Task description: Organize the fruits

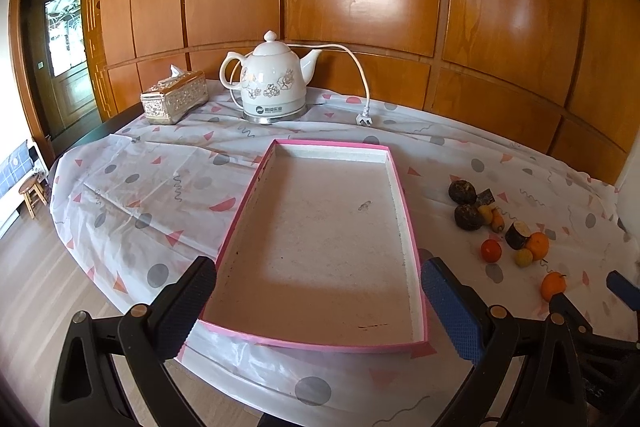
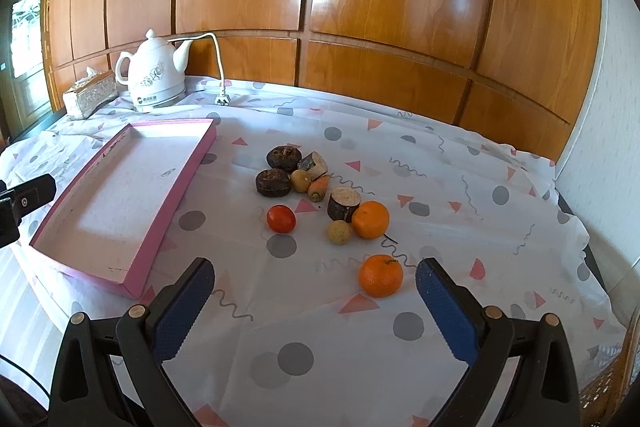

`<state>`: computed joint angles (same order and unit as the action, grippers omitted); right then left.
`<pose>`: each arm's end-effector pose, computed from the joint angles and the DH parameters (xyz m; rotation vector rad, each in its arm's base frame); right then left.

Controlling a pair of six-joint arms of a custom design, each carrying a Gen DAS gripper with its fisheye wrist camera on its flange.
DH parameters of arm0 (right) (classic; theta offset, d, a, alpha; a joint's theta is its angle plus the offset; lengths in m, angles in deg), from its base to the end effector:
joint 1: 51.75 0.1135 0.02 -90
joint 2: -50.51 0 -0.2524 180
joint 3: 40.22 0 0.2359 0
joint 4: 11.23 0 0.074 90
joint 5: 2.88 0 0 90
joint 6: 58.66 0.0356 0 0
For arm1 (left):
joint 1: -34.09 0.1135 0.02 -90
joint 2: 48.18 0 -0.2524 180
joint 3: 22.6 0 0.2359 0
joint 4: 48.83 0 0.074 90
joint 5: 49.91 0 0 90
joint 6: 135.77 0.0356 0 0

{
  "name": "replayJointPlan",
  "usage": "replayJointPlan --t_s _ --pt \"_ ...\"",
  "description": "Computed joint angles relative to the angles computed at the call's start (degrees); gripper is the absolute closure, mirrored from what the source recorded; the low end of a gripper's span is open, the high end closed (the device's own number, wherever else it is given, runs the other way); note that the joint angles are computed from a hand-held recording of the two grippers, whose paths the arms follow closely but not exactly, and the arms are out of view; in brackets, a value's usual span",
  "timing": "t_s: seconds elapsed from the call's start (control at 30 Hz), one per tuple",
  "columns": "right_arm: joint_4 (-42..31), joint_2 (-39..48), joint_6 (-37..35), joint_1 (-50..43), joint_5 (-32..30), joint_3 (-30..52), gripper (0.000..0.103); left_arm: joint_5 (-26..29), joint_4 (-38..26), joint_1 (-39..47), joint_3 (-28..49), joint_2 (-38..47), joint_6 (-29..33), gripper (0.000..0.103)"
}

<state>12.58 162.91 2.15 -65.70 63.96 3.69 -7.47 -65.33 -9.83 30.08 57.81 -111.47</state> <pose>0.2737 -0.0536 0.0523 -0.4928 2.2211 0.0840 0.2086 -0.1644 0.0750 -0.6015 2.1872 0.2452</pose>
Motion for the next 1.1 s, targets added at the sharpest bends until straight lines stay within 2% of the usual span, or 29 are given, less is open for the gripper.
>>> replayJointPlan --t_s 0.27,0.6,1.1 --pt "-0.5 0.0 0.4 1.1 0.3 0.8 0.001 -0.5 -0.2 0.1 -0.2 -0.4 0.4 0.000" --pt "-0.5 2.5 0.4 2.2 1.6 2.4 0.001 2.3 3.0 2.1 -1.6 0.8 1.5 0.000" --pt "-6.5 5.1 -1.1 -0.5 0.0 10.4 0.001 2.3 -1.8 0.5 4.6 5.2 2.4 0.000"
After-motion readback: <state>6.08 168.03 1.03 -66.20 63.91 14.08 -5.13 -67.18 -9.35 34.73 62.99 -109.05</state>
